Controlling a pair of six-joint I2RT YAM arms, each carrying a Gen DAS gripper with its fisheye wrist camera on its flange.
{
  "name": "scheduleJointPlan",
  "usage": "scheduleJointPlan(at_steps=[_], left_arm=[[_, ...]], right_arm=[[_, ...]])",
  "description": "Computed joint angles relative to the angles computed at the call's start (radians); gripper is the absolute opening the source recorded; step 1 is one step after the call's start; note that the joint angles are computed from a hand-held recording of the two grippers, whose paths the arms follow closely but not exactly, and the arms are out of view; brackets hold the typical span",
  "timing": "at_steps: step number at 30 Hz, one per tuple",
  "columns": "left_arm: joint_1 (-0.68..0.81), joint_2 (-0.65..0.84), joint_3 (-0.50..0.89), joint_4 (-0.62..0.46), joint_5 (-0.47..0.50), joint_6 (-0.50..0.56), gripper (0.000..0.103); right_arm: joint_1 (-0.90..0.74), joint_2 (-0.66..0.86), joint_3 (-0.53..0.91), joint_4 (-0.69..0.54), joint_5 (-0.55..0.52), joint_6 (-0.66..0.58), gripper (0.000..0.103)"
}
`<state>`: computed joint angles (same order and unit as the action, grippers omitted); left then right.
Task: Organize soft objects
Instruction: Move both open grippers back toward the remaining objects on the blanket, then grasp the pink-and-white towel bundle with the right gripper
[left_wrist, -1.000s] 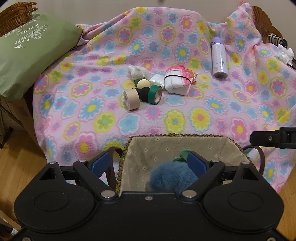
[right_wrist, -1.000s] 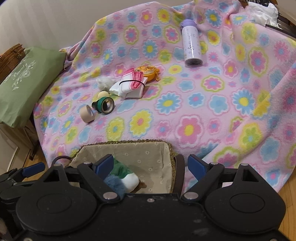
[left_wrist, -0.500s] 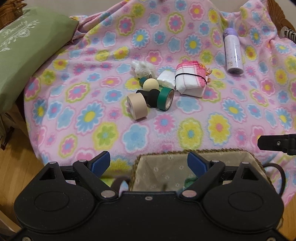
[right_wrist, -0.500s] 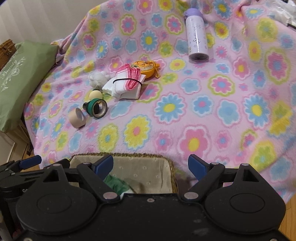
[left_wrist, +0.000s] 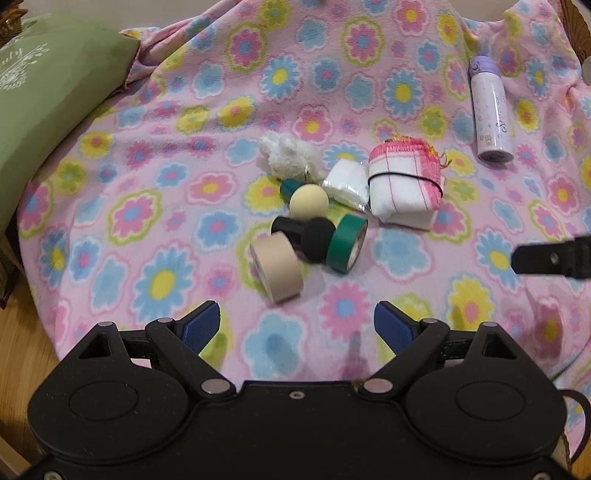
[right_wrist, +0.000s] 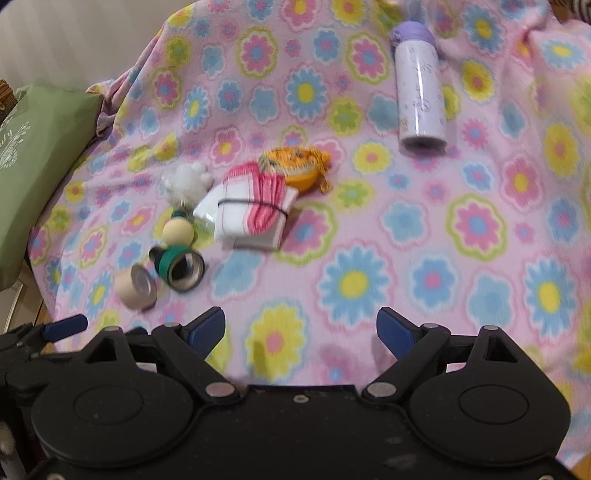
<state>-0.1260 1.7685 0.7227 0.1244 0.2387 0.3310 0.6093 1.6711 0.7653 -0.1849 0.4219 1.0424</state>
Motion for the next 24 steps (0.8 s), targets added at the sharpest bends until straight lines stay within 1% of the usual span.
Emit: scheduleJointPlan(at_steps=[8, 14, 15, 17, 24], left_arm=[[-0.005, 0.049, 0.07, 0.019, 0.015, 0.0, 0.088], [0.006, 0.086, 0.09, 0.015, 0.022, 0.004, 0.088], [0.008, 0.091, 0.091, 0.015, 0.02, 0.005, 0.088], [0.013, 0.099, 0.093, 0.015, 0.019, 0.009, 0.088], [0.026, 0.127, 0.111, 0.016, 0.019, 0.007, 0.088]], right_arm=[[-0.098, 0.162, 0.167, 0.043, -0.031, -0.11, 0.094], [-0.135, 0.281, 0.29, 0.053, -0.049, -0.157, 0.095], [-0.141, 0.3, 0.312, 0.053, -0.052, -0.163, 0.095], [-0.152, 0.342, 0.359, 0.05, -0.055, -0.176, 0.1], [-0.177, 0.492, 0.523, 0.002, -0.061, -0.19, 0.1]])
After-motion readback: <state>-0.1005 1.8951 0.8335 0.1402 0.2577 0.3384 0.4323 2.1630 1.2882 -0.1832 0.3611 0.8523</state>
